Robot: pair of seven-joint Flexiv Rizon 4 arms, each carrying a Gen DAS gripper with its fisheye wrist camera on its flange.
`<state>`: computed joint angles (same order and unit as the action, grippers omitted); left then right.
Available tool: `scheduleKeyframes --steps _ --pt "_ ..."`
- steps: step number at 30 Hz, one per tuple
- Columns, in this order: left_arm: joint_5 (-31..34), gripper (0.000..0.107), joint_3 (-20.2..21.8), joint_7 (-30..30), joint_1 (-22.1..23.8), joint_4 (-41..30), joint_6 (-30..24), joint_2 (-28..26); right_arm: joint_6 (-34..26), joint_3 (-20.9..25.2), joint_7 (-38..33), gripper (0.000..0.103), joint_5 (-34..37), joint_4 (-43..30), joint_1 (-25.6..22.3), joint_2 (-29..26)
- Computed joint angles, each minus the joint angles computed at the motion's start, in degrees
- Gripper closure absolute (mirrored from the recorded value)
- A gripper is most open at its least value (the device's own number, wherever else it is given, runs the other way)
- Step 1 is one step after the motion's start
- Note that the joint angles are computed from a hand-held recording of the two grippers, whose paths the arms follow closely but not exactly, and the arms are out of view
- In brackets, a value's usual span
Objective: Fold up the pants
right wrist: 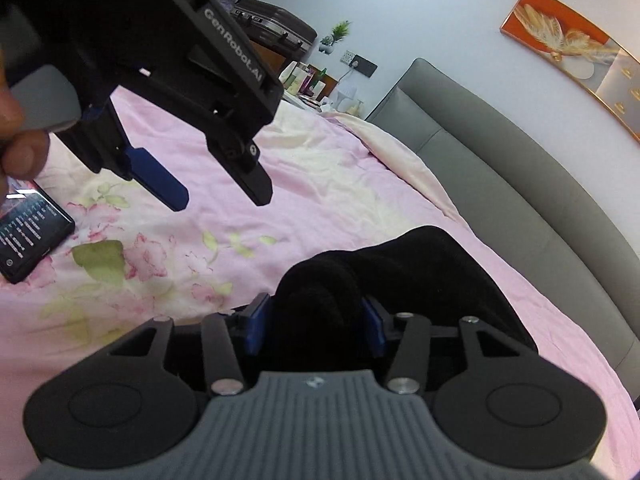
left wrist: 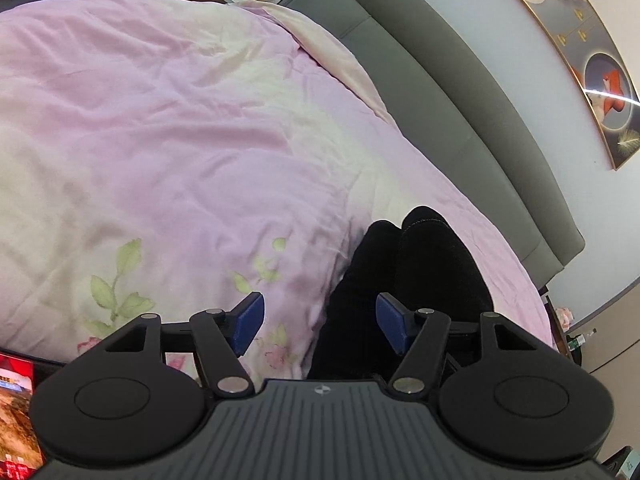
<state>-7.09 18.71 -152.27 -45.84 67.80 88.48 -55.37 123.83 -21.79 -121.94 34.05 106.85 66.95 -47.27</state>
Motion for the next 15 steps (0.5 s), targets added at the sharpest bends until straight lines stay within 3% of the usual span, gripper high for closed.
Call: scheduleKeyframes --steps 2,8,12,15 --pt "0.36 0.025 -2.34 1.66 1.12 -0.71 1.43 -0.28 2.16 3.16 0.64 0.058 -1.04 2.91 -2.06 2.42" --pt "-0.75 0.024 -10.11 10.04 4.23 -4.97 1.69 -2.59 2.75 9.68 1.18 0.068 -4.37 7.80 -7.10 5.94" --pt "-1.32 0.020 -16.45 17.09 6.57 -8.20 0.46 -4.75 2.60 18.70 6.91 0.070 -12.36 11.79 -16.79 10.59" --pt "-2.71 0.020 -19.38 20.50 7.39 -11.13 -1.29 -6.83 3.68 18.73 8.11 0.071 -12.39 14.96 -17.33 12.99"
